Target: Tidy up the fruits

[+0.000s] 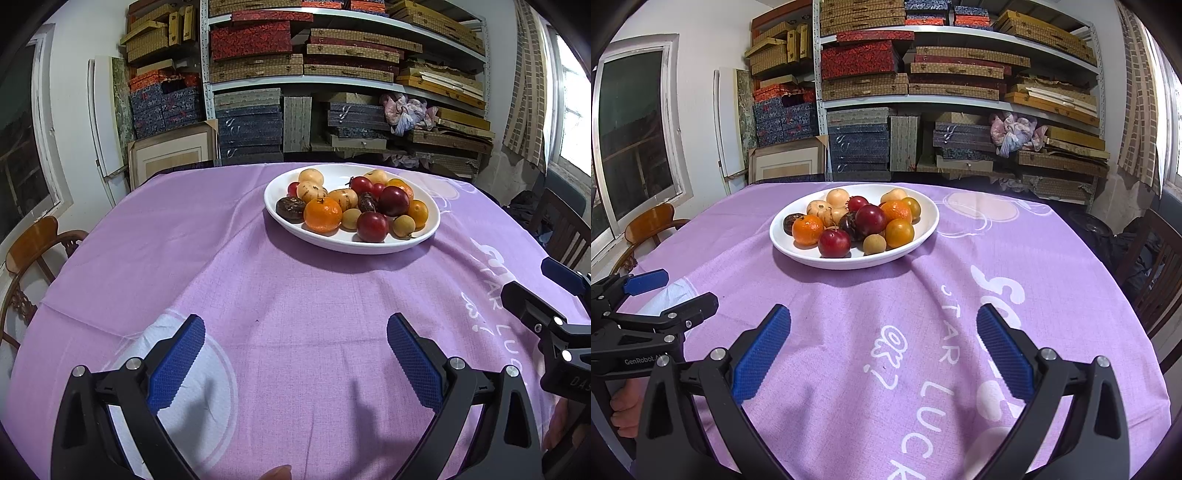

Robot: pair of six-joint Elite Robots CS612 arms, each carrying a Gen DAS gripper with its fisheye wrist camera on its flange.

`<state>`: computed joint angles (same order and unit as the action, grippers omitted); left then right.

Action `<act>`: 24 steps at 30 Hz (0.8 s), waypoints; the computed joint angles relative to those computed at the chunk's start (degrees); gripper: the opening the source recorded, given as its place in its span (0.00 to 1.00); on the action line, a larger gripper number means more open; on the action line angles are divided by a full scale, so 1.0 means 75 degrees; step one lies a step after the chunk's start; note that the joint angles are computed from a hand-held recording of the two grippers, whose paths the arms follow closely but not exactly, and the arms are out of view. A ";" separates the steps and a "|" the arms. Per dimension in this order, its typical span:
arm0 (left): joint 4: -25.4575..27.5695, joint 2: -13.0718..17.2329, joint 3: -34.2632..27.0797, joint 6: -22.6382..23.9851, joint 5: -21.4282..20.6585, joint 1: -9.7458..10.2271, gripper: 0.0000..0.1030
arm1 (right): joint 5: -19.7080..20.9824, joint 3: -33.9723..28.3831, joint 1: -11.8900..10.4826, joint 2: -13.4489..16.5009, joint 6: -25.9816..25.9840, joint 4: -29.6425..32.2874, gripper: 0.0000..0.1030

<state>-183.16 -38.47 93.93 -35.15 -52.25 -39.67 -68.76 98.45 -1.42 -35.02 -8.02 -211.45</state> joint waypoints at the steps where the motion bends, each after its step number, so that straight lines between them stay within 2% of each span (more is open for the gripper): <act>1: -0.0009 0.0001 0.0001 0.0001 -0.0025 0.0002 0.97 | -0.0001 -0.0001 0.0001 0.0000 -0.0001 0.0004 0.96; 11: -0.0168 -0.0044 0.0078 -0.0250 -0.0310 0.0029 0.97 | -0.0019 0.0011 0.0004 -0.0011 -0.0049 0.0051 0.96; 13: -0.0428 -0.0003 0.0117 -0.0258 0.0091 -0.0055 0.97 | -0.0026 0.0015 0.0002 -0.0016 -0.0070 0.0064 0.96; 16: -0.0615 0.0037 0.0109 0.0113 0.0532 -0.0168 0.97 | -0.0017 0.0013 0.0001 -0.0013 -0.0056 0.0052 0.96; 18: -0.0665 0.0041 0.0105 0.0183 0.0590 -0.0178 0.97 | -0.0027 0.0013 0.0002 -0.0015 -0.0059 0.0061 0.96; 24: -0.0350 -0.0056 0.0103 -0.0076 0.0047 -0.0039 0.97 | -0.0013 0.0026 -0.0010 -0.0021 -0.0075 0.0058 0.96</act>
